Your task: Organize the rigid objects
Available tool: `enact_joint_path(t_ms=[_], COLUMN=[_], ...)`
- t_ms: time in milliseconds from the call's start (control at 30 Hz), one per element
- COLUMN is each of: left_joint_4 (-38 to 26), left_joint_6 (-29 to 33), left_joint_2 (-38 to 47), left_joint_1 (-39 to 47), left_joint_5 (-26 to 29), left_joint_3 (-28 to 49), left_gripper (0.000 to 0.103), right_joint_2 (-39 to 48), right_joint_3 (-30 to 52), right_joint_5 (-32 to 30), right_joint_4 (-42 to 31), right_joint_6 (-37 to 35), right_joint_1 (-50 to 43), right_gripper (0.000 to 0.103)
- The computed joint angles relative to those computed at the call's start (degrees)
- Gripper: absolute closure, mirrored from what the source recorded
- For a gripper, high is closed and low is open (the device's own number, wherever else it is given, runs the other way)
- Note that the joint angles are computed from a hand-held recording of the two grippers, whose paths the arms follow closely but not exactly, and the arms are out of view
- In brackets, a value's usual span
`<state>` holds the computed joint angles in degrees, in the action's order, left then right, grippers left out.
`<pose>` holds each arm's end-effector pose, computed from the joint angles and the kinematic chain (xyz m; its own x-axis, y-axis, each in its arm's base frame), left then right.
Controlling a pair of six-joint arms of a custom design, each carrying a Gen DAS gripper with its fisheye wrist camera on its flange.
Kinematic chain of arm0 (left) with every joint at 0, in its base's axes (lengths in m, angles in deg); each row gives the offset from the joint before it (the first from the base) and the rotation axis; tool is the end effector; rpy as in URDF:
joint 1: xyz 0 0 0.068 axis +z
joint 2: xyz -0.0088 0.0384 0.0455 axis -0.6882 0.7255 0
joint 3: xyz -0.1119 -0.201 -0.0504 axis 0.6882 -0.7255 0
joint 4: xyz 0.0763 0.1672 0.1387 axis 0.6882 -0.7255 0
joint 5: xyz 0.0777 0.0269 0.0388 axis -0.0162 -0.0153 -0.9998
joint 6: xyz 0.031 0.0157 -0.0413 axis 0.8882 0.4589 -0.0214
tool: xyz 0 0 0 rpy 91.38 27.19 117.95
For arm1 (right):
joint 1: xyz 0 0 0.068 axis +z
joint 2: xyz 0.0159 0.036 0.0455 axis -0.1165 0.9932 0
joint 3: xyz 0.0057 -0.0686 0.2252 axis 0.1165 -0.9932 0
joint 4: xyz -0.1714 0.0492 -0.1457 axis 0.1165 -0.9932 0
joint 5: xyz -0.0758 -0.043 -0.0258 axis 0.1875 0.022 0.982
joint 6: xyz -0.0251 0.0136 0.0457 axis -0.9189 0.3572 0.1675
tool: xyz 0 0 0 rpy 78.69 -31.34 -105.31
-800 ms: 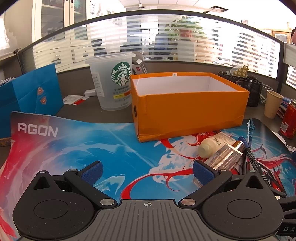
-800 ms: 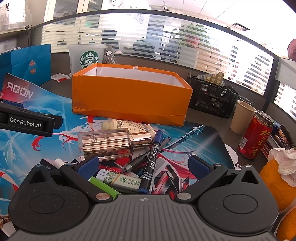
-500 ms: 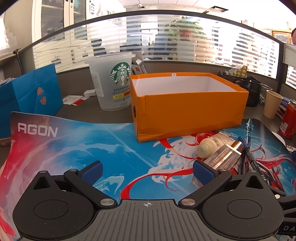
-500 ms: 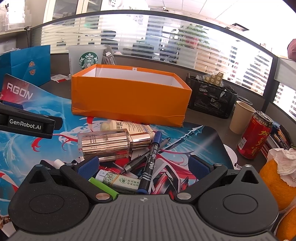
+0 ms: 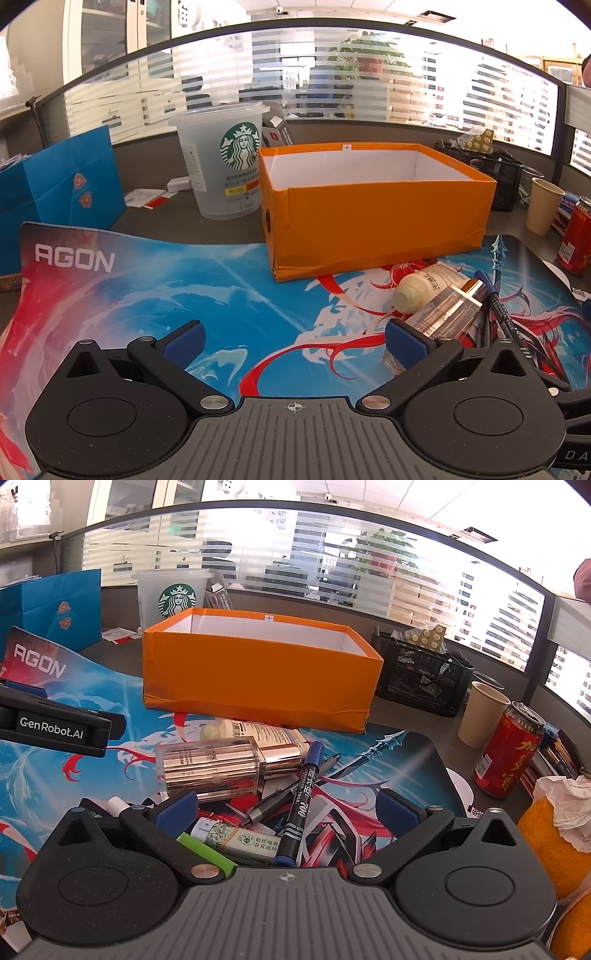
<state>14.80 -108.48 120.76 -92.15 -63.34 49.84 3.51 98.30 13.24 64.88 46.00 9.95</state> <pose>0.2366 -0.2296 0.1294 -0.5684 -0.0855 -0.8183 -0.2203 0.9741 0.0513 0.2688 0.0895 0.1305 -0.3321 -0.3989 -0.8547 -0.6051 0.7853 -0.1314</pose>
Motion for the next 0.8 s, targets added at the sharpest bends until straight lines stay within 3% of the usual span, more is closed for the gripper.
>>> enact_joint_path(t_ms=[533,700,800], left_joint_4=[2.55,3.29,4.64], left_joint_6=[0.27,0.79,2.66], left_joint_2=[-1.03,-1.13,-0.76], left_joint_1=[1.45,2.56,3.18], left_joint_5=[0.59,0.52,1.95], left_joint_3=[-3.11,-4.13,-4.4], left_gripper=[0.0,0.0,0.0], right_joint_2=[0.56,-1.32,-0.71], right_joint_3=[0.95,-2.54,-1.41], right_joint_5=[-2.21,-9.48,-13.61], right_joint_4=[-1.93,1.78,-2.34], right_joint_6=[-0.36,-2.07,-4.16], right_joint_1=[-0.78,-4.06,-5.46], right_gripper=[0.0,0.0,0.0])
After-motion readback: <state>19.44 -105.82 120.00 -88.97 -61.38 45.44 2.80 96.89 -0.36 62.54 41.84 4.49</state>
